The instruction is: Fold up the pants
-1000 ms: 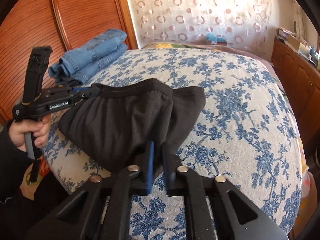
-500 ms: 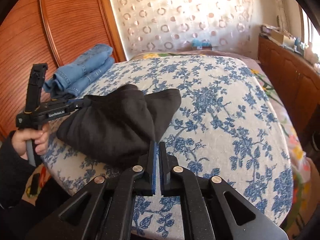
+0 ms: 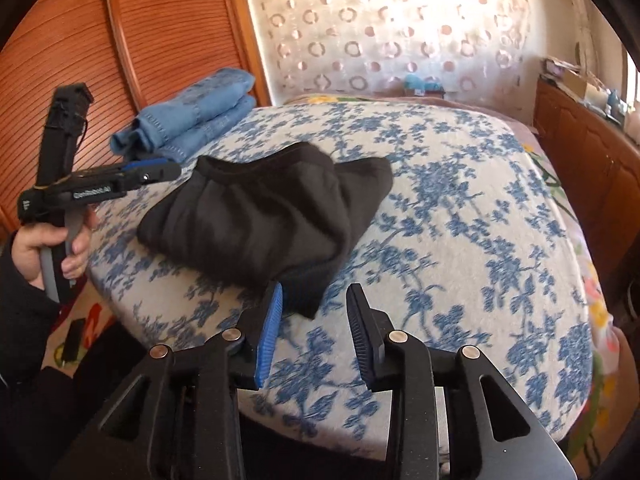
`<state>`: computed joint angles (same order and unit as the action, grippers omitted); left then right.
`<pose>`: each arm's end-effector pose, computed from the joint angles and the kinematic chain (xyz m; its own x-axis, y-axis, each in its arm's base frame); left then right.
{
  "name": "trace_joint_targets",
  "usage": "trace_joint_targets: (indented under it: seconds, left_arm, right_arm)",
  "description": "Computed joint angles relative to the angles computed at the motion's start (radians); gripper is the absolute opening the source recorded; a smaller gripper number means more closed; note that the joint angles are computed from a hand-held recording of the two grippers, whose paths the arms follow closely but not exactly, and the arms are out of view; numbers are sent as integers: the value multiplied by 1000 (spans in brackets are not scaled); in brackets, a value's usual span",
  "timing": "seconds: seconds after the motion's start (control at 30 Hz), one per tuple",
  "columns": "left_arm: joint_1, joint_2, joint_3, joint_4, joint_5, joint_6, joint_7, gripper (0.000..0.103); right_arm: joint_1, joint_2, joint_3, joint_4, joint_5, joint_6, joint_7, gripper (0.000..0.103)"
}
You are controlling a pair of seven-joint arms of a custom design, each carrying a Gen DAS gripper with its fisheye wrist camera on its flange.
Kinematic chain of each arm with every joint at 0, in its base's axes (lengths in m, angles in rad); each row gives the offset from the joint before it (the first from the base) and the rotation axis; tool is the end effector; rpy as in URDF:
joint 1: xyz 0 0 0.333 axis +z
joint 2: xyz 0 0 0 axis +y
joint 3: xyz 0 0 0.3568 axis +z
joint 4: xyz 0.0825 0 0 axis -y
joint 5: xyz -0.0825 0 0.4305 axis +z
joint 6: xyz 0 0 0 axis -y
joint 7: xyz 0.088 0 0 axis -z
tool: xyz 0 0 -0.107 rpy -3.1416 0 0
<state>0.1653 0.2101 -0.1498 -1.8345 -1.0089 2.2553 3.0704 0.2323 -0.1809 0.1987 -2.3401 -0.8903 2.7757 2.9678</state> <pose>0.6900 -0.0059 0.4691 -0.8029 -0.5832 0.1230 -0.4521 0.4615 -0.7633 0.4805 0.2622 0.4753 -0.1476 -0.9787 -0.1427 -0.6817 0.2052 -0.7022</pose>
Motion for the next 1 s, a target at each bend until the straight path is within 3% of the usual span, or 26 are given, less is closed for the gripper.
trace_joint_targets:
  seconds: [0.27,0.43,0.53,0.57,0.63,1.0]
  left_arm:
    - [19,-28,25,-61,43,-68,26,53]
    - [12,-32,26,-82,69,-78,37,34]
    - [6,-37,26,-92,70,-69,48,26]
    - [6,-35,27,-90,73,-79,47,18]
    - [11,-31,29,-83,66,-106,43,5]
    - [20,-45,41,-73,-7,-108,55,3]
  right_arm:
    - [21,36,-13,19,8,-37,-25,33]
    - [29,41,-17,28,-14,-56,-31,31]
    - [34,48,-26,30,-7,-33,-51,17]
    - [34,49,-28,31,-8,-29,-54,10]
    - [36,44,-30,29,-1,-27,-69,5]
    - [-8,-62,-5,-20,14,-74,-60,0]
